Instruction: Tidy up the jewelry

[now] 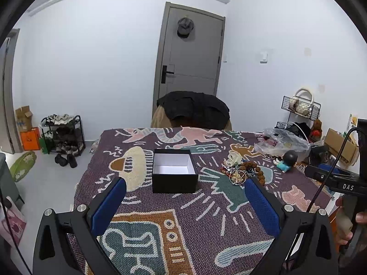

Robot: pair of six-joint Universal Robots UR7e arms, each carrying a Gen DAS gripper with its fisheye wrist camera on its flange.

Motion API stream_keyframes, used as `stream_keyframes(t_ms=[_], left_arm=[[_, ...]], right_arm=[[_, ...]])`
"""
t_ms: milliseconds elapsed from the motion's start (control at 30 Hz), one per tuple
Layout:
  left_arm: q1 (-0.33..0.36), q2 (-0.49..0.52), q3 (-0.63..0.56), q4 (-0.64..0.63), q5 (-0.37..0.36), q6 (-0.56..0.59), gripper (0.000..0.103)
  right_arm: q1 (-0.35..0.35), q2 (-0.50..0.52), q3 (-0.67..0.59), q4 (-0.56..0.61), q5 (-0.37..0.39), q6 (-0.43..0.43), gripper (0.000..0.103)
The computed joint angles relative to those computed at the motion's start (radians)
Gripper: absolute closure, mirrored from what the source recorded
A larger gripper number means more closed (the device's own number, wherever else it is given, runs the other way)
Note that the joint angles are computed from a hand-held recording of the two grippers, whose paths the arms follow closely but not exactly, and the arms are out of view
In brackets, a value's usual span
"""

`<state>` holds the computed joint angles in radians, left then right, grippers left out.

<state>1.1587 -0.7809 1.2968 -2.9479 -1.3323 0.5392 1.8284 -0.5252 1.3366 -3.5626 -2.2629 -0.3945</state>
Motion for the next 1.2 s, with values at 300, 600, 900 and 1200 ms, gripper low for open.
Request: stream_keyframes(t_ms=[300, 600, 900, 1200], left_arm=[[-0.001, -0.005, 0.009, -0.009, -0.001, 0.003, 0.000], [0.002, -0.002, 0.005, -0.008, -0.006, -0.003, 0.000], [0.002, -0.002, 0.003, -0.008, -0.005, -0.002, 0.000], [0.003, -0.002, 0.000, -0.006, -0.006, -0.002, 0.000]], right_arm=[[-0.001, -0.002, 0.006, -0.009, 0.012, -0.010, 0.006], [-0.002, -0.001, 0.008, -0.010, 0.015, -0.015, 0.006], [-0.005, -0.005, 0.012, -0.010, 0.013, -0.006, 0.006], [-0.005, -0.010, 0.017, -0.009, 0.016, -0.002, 0.006]])
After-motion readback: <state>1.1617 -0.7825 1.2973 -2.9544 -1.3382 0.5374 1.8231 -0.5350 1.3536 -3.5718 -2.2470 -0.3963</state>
